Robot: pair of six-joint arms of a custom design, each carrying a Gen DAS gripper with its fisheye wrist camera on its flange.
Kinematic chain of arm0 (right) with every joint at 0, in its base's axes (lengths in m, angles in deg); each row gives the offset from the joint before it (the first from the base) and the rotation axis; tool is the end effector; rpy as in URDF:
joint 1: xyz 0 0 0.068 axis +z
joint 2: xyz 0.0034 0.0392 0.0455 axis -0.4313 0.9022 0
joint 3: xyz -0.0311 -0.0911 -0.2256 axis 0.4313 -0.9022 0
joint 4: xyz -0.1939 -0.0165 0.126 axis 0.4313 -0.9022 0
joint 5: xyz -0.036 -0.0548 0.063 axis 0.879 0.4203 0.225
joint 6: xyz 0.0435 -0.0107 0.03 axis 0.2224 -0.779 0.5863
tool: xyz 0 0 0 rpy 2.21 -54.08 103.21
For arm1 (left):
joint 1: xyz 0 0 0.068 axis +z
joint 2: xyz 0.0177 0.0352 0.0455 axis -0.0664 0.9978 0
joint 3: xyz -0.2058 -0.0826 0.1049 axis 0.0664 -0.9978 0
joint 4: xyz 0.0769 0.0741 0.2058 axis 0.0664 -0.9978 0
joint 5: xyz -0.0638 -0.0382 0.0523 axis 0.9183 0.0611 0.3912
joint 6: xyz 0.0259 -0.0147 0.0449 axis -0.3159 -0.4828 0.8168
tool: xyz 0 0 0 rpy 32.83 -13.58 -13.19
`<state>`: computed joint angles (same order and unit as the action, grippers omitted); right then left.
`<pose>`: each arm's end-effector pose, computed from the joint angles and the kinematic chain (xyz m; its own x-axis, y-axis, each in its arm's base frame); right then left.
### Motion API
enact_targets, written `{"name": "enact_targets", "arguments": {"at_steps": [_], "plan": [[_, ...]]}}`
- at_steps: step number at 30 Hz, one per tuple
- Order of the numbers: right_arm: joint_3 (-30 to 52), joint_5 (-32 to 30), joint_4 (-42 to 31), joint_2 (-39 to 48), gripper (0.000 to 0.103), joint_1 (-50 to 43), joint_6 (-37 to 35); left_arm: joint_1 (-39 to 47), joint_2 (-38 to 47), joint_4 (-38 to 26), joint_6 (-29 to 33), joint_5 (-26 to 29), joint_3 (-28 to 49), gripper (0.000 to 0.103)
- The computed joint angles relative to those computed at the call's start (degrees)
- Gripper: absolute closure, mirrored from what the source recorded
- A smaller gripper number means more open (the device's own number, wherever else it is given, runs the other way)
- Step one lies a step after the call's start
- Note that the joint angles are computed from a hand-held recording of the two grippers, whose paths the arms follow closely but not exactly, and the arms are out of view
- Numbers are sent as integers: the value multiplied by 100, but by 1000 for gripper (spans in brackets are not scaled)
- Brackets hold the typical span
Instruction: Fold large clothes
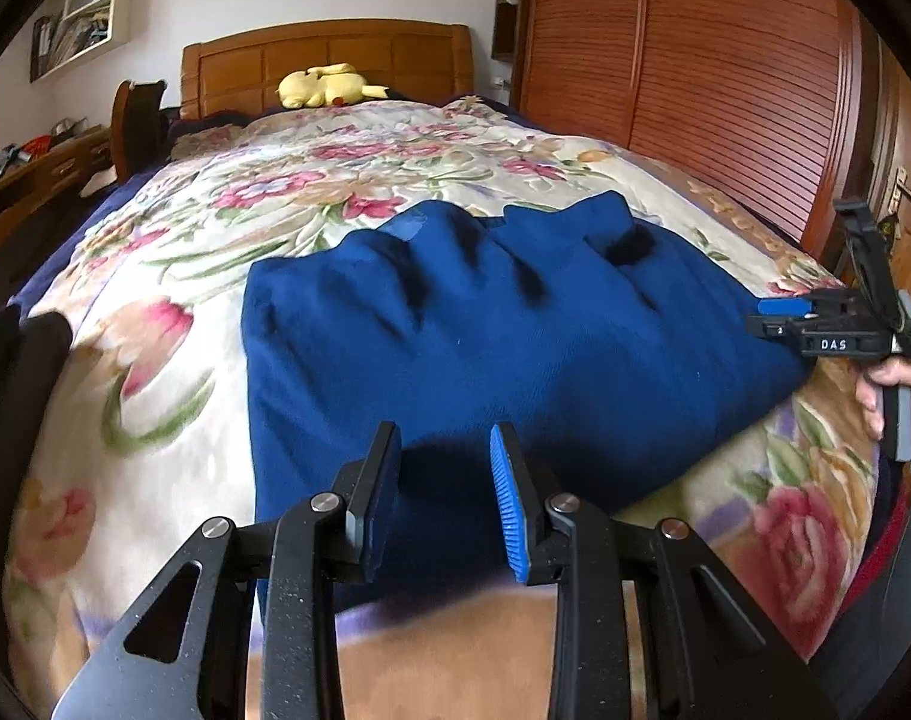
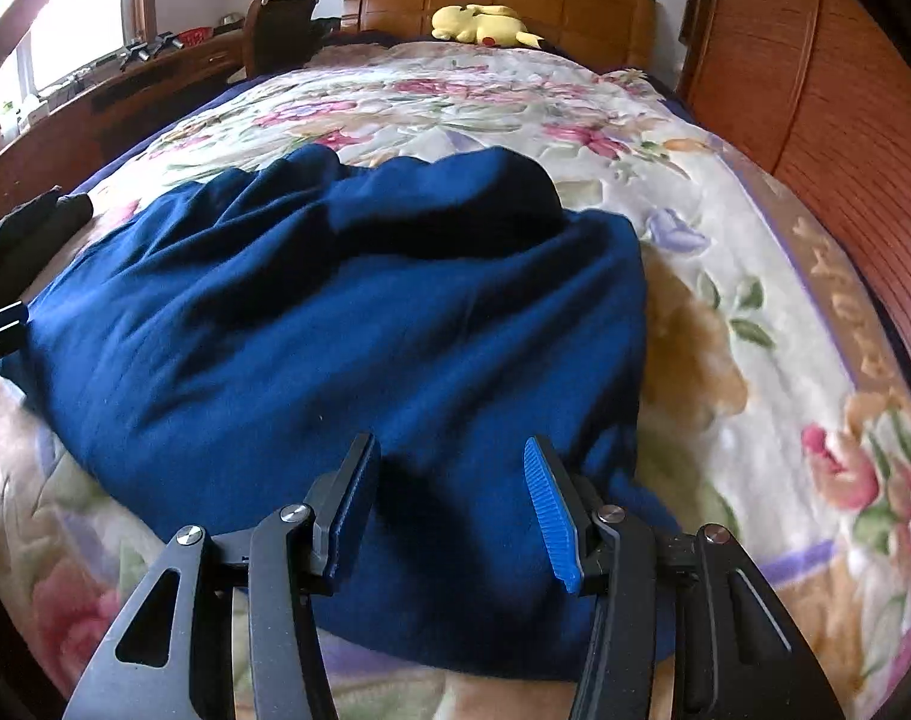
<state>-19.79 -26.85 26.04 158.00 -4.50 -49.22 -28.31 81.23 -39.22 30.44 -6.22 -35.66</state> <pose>0.2432 0.0768 0.1494 -0.6655 0.1205 -0.7366 0.2279 0.9726 -0.0467 0.2827 -0.1428 0.0987 -0.4806 0.4280 -0.7654 0.7407 0.6654 -0.0930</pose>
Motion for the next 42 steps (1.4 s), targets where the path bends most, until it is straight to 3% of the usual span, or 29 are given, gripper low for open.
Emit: {"name": "enact_targets", "arguments": {"at_steps": [5, 11, 13, 21, 25, 28, 32, 33, 34, 35, 38, 42], "plan": [[-228, 61, 870, 620, 51, -20, 4, 325, -214, -135, -12, 0, -206, 71], [-572, 851, 1751, 957, 51, 433, 5, 671, -134, -396, -129, -284, -98, 71], [-713, 926, 1974, 962, 51, 497, 32, 745, 34, -653, -201, -103, 108, 71], [-580, 752, 1999, 1156, 51, 412, 7, 462, 270, -877, -297, -819, 308, 71], [-614, 722, 1997, 1107, 51, 390, -14, 412, 33, -633, -364, -1071, 7, 71], [-613, 720, 1997, 1106, 51, 399, 5, 360, -151, -640, -234, -1052, -156, 86], [-619, 734, 2006, 1108, 51, 418, 12, 300, -332, -848, -106, -1248, -159, 88], [-627, 732, 2019, 1108, 51, 421, 16, 329, -358, -939, -82, -1184, -121, 83], [-633, 727, 2026, 1103, 51, 424, 17, 397, -384, -1072, -52, -1008, -70, 60], [-631, 729, 2022, 1103, 51, 429, 22, 439, -403, -1146, -60, -862, -49, 43], [-625, 734, 2010, 1102, 51, 432, 25, 416, -479, -978, -78, -1111, -160, 23], [-607, 752, 1976, 1105, 51, 445, 33, 349, -209, -1125, -98, -1459, 96, 21]]}}
